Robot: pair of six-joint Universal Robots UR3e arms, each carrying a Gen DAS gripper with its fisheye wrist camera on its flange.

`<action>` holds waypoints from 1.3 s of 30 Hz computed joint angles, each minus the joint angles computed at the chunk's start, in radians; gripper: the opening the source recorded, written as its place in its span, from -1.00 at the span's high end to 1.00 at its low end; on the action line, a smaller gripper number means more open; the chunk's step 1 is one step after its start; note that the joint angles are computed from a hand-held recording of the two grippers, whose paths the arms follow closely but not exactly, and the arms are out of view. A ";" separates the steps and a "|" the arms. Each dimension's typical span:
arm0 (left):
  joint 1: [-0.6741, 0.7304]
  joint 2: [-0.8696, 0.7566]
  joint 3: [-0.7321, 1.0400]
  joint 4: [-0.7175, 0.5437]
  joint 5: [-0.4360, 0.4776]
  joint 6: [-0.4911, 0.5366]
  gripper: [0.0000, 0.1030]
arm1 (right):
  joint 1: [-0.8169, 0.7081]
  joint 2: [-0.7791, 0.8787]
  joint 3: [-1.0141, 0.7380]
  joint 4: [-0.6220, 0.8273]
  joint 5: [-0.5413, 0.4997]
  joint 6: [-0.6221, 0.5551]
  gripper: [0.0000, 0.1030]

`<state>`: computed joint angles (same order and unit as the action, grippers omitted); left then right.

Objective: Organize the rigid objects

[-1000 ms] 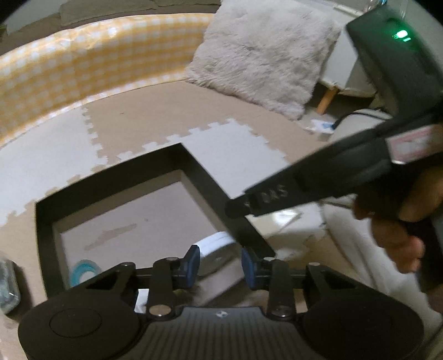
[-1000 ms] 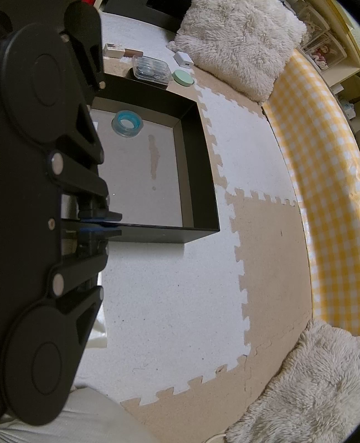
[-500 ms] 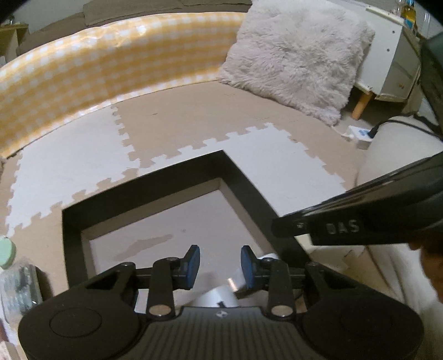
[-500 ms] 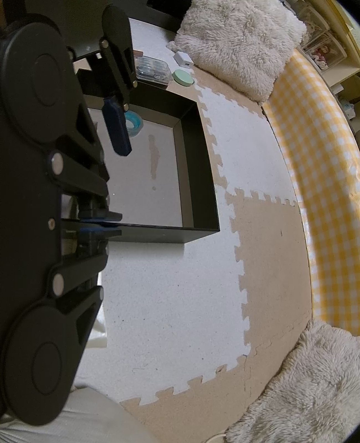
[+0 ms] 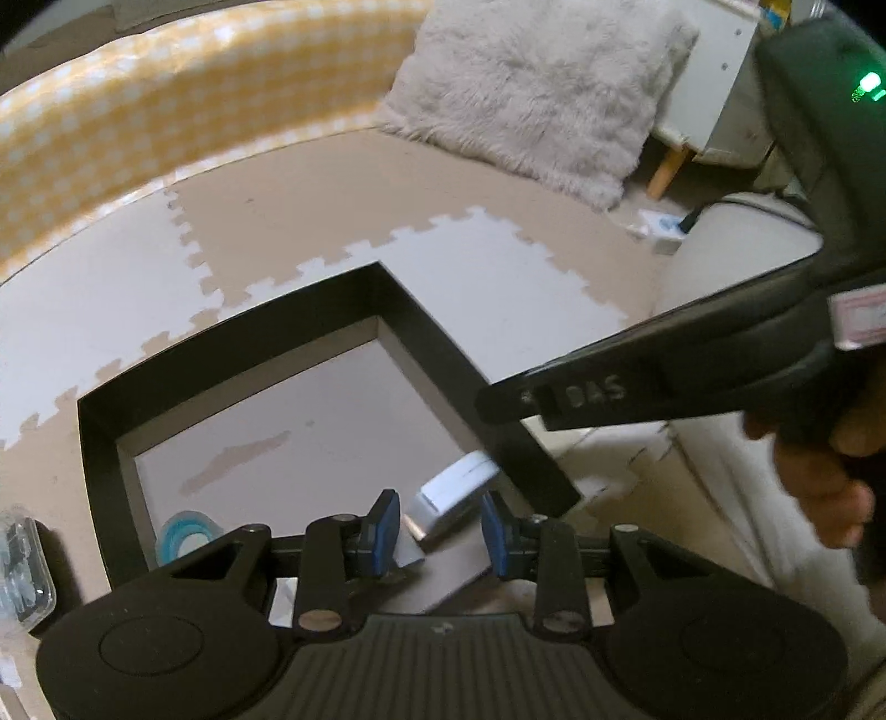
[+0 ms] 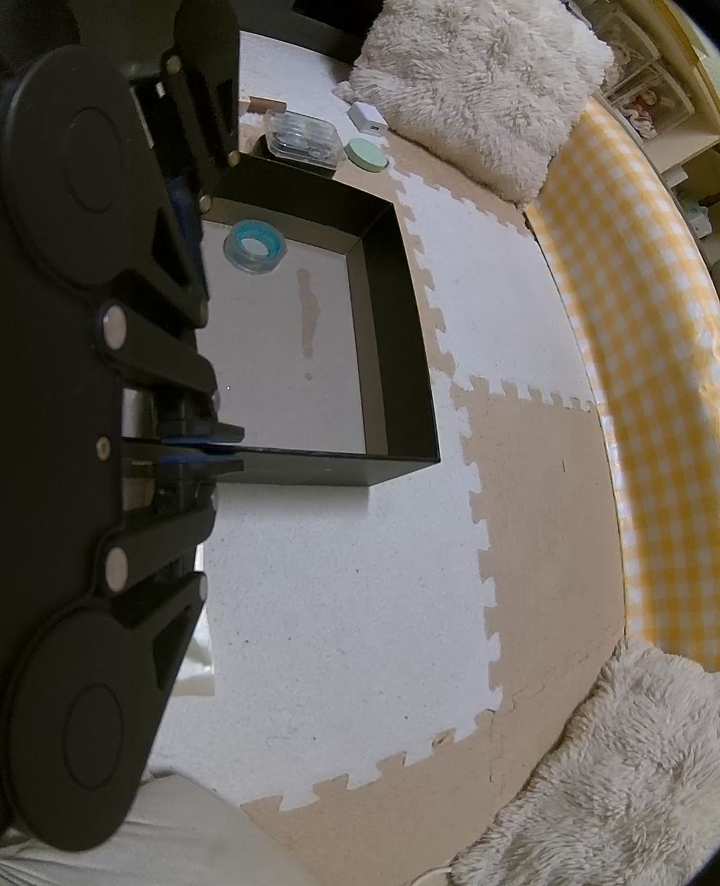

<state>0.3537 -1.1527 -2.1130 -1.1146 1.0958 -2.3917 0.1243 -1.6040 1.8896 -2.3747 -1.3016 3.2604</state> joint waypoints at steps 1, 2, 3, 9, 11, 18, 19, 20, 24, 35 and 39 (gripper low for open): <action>-0.012 -0.013 -0.007 0.034 0.010 -0.021 0.35 | 0.000 0.000 0.000 0.000 0.001 0.000 0.91; -0.025 -0.027 -0.012 0.071 0.023 -0.049 0.35 | -0.002 0.000 0.001 0.000 0.002 -0.001 0.91; -0.034 -0.041 -0.018 0.105 0.032 -0.073 0.34 | -0.002 0.000 0.001 -0.001 0.003 -0.001 0.91; -0.041 -0.071 -0.024 0.171 0.053 -0.110 0.34 | -0.007 -0.001 0.002 0.000 0.008 -0.005 0.91; -0.033 -0.065 -0.026 0.168 0.046 -0.110 0.31 | -0.005 0.000 0.001 0.001 0.005 -0.004 0.91; -0.013 -0.044 -0.030 0.122 0.021 -0.084 0.31 | 0.000 0.001 0.001 -0.001 0.000 -0.002 0.91; -0.012 -0.043 -0.030 0.119 0.019 -0.083 0.28 | 0.002 0.001 0.000 -0.002 -0.002 -0.001 0.91; -0.013 -0.046 -0.028 0.117 0.021 -0.083 0.17 | 0.003 0.001 0.000 -0.002 -0.003 -0.001 0.91; -0.038 -0.094 -0.023 0.200 0.059 -0.123 -0.14 | 0.006 0.002 -0.001 -0.002 -0.006 0.001 0.91; -0.018 -0.251 0.028 0.331 0.131 -0.227 0.64 | 0.002 0.003 -0.005 0.005 -0.001 0.001 0.91; -0.061 -0.326 0.055 0.370 0.186 -0.277 0.80 | 0.002 0.003 -0.006 0.005 -0.001 0.001 0.91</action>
<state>0.2929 -1.4790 -2.0577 -0.7449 1.2822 -2.6687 0.1266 -1.6008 1.8837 -2.3695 -1.3028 3.2610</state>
